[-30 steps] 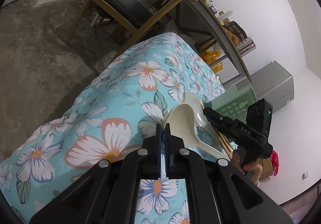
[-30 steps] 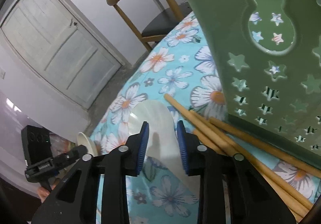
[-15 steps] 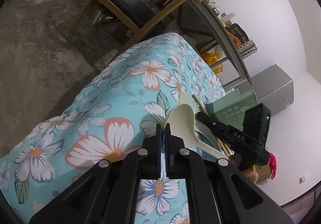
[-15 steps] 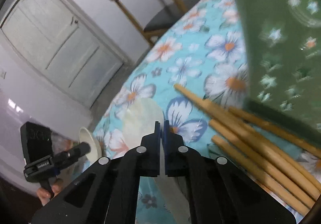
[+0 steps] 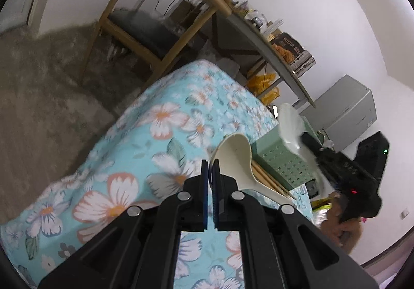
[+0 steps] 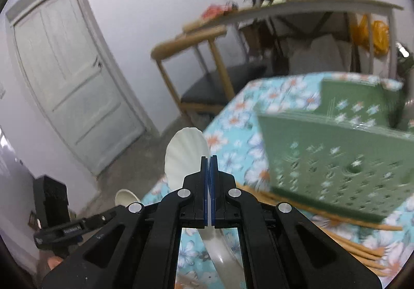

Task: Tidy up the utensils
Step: 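Lift both white spoons and carry them toward the green holder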

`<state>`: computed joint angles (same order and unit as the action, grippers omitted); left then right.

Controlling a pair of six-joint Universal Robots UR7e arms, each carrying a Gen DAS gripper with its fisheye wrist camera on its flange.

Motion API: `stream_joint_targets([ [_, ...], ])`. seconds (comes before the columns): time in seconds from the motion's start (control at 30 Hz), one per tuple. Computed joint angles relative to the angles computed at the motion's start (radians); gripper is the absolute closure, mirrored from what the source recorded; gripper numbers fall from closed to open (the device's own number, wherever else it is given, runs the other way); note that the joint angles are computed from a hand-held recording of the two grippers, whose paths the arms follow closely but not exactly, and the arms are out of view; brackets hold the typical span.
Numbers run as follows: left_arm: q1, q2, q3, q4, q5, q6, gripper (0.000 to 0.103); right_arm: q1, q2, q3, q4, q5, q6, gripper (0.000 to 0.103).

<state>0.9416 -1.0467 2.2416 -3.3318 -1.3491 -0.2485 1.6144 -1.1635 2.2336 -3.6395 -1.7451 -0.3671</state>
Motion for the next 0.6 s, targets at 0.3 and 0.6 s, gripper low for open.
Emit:
stream_joint_targets([
  [0.3,-0.139,0.053,-0.002,-0.161,0.146,0.067,0.101,-0.084,-0.191,0.092,-0.122,0.121,0.089,0.103],
  [0.6,-0.236,0.155,-0.112,-0.203,0.189,0.098,0.101,-0.216,-0.342,0.14,-0.173,0.233,0.177,0.103],
])
